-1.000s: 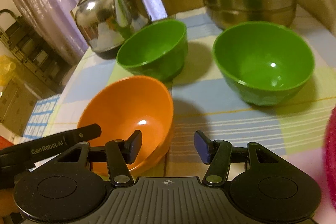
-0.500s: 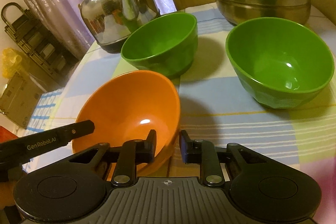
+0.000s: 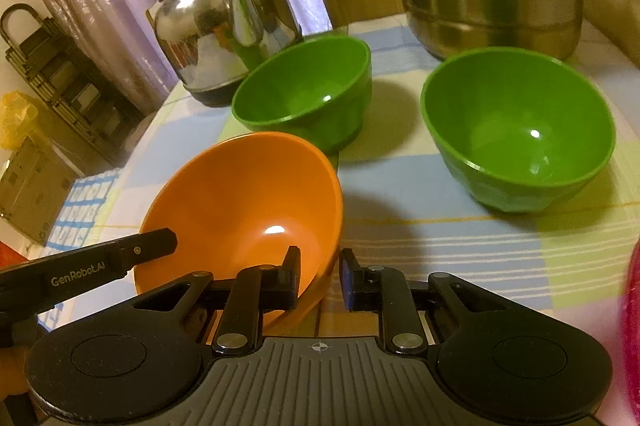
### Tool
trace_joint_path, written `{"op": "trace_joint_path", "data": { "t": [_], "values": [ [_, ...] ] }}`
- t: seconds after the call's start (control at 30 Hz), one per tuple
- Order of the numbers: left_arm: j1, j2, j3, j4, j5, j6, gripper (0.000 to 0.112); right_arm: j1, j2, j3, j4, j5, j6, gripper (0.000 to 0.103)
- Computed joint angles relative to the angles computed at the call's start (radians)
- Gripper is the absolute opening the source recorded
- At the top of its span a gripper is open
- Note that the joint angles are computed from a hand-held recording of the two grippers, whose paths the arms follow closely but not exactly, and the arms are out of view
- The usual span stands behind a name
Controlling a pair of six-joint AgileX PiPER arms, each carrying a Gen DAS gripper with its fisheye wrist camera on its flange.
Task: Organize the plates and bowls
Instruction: 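Carry the held orange bowl over the green bowl beside the steamer pot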
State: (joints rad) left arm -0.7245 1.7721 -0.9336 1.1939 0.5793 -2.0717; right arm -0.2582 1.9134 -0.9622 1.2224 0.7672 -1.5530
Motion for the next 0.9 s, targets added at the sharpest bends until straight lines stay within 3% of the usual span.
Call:
{"op": "trace_joint_path", "data": {
  "t": [0.4,0.77,0.9],
  "values": [
    [-0.081,0.016,-0.160,-0.065,0.096,0.110,0.010,-0.125,-0.119,-0.019,-0.032,0.071,0.038,0.020],
    [-0.070,0.202,-0.520,-0.163,0.088,0.375,0.010,-0.233,-0.076,-0.201,-0.054,0.094,0.161,0.019],
    [-0.045,0.287,-0.656,-0.243,0.082,0.500,0.010,-0.223,-0.048,-0.243,-0.043,0.036,0.191,0.019]
  ]
}}
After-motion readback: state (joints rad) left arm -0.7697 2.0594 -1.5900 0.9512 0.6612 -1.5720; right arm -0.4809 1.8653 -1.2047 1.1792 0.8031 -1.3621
